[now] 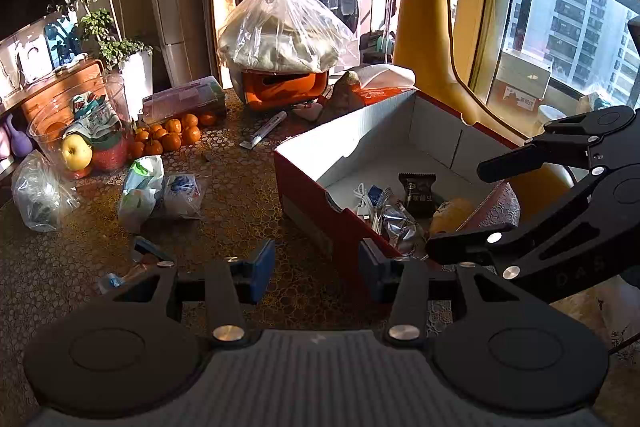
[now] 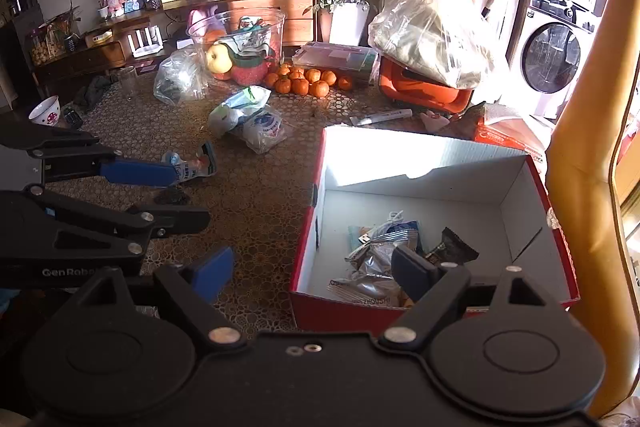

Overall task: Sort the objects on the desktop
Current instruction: 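Withdraw both tools from the box toward the table, then move the left tool to the black packet while the right tool approaches the blue-print white bag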

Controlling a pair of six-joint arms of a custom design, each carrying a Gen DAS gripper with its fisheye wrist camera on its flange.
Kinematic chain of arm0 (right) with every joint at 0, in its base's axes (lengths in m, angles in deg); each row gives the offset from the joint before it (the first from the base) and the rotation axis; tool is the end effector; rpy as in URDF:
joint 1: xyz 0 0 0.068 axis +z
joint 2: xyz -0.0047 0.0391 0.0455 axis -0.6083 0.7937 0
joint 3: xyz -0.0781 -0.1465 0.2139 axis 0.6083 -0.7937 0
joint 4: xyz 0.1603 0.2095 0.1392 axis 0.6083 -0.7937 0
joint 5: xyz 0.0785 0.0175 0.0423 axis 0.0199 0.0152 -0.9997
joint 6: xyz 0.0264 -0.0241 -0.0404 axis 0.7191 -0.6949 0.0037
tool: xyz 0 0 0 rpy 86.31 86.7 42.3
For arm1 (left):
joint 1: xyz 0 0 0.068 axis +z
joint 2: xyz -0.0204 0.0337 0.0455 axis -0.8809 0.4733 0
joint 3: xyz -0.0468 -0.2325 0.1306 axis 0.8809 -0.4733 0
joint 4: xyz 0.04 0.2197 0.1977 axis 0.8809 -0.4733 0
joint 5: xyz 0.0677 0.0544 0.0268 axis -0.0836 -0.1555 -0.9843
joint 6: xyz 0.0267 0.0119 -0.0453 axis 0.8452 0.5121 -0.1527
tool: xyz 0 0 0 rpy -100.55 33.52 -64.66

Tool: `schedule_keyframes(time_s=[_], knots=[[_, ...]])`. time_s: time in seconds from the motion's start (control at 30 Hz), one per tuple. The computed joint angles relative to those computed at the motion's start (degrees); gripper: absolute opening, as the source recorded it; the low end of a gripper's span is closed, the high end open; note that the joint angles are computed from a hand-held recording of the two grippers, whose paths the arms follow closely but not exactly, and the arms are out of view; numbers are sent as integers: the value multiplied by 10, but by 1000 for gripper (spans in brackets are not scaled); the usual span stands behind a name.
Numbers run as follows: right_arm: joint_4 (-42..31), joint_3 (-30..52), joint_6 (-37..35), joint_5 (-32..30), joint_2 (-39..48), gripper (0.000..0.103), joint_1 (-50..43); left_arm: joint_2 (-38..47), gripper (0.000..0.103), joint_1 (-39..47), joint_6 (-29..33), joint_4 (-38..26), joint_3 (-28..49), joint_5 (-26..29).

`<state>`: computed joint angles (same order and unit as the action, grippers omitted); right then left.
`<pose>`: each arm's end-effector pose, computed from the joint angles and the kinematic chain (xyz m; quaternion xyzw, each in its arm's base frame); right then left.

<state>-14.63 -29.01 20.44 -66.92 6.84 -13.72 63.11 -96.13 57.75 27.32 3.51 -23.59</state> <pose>0.2365 0.0943 0.2256 0.0327 0.9297 0.0265 0.3658 0.3217 -0.2251 0.2180 0.3434 0.8470 -0.1465 0.3785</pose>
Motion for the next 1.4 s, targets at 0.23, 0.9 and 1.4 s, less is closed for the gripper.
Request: schedule_keyframes(time_s=[0.23,0.9,1.4], knots=[[26,8,26,61,39,87,70,-71,45,50,-1,50,-92,12],[131,80,30,83,208,93,130,-80,64,181,14,145,-211,42],[206,125,0,48,322,95,116,48,103,235,13,192,-135,86]])
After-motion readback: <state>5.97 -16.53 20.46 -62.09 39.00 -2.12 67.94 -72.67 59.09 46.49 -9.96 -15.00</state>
